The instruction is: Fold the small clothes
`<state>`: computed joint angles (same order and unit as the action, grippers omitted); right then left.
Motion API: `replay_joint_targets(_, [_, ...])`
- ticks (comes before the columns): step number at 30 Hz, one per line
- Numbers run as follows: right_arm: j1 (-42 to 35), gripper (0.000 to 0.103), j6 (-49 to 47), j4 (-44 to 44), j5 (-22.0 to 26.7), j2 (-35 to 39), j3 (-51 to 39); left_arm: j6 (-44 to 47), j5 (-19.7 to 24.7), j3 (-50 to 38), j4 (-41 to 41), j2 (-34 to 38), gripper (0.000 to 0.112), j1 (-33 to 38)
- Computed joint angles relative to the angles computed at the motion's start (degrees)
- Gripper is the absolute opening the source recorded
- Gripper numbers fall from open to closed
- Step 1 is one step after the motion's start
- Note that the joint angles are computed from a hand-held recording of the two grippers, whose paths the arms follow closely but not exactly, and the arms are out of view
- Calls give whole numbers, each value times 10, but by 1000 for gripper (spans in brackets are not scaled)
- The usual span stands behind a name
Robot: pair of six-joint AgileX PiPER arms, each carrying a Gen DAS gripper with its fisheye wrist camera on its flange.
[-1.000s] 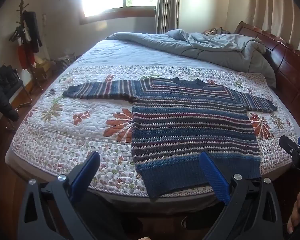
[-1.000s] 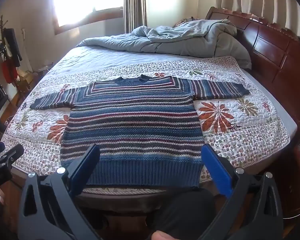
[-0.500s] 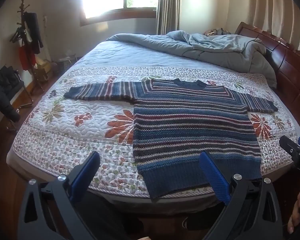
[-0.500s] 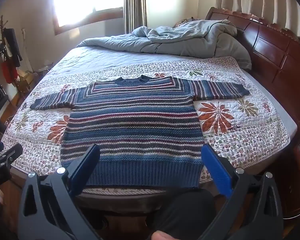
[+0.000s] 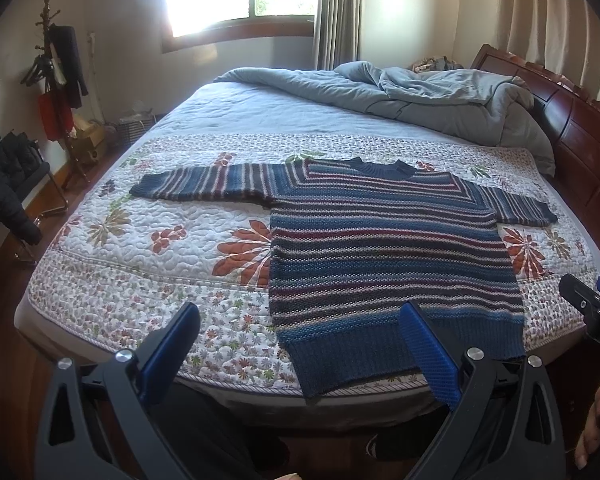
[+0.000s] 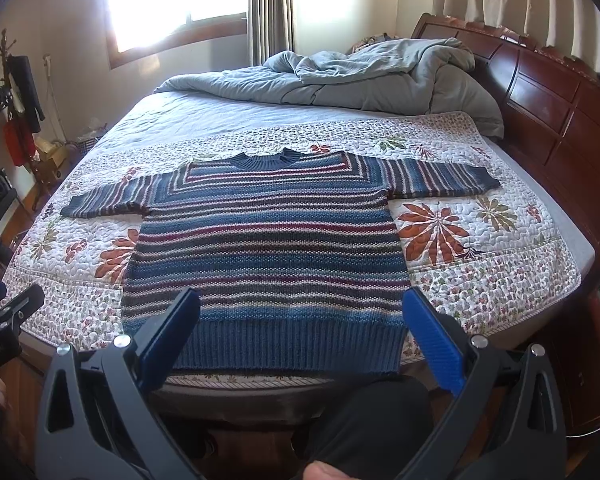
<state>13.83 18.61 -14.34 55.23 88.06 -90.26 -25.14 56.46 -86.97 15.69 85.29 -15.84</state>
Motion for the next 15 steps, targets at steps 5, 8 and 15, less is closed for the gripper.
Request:
replay_joint_targets(5, [2, 101, 1, 0, 2, 2, -1, -1, -2, 3, 2, -1, 99, -1])
replay_joint_targets(8, [2, 101, 2, 1, 2, 2, -1, -1, -3, 6, 4, -2, 99, 0])
replay_joint_targets(15, [1, 101, 4, 2, 0, -1, 4, -1, -5, 9, 5, -4, 99, -1])
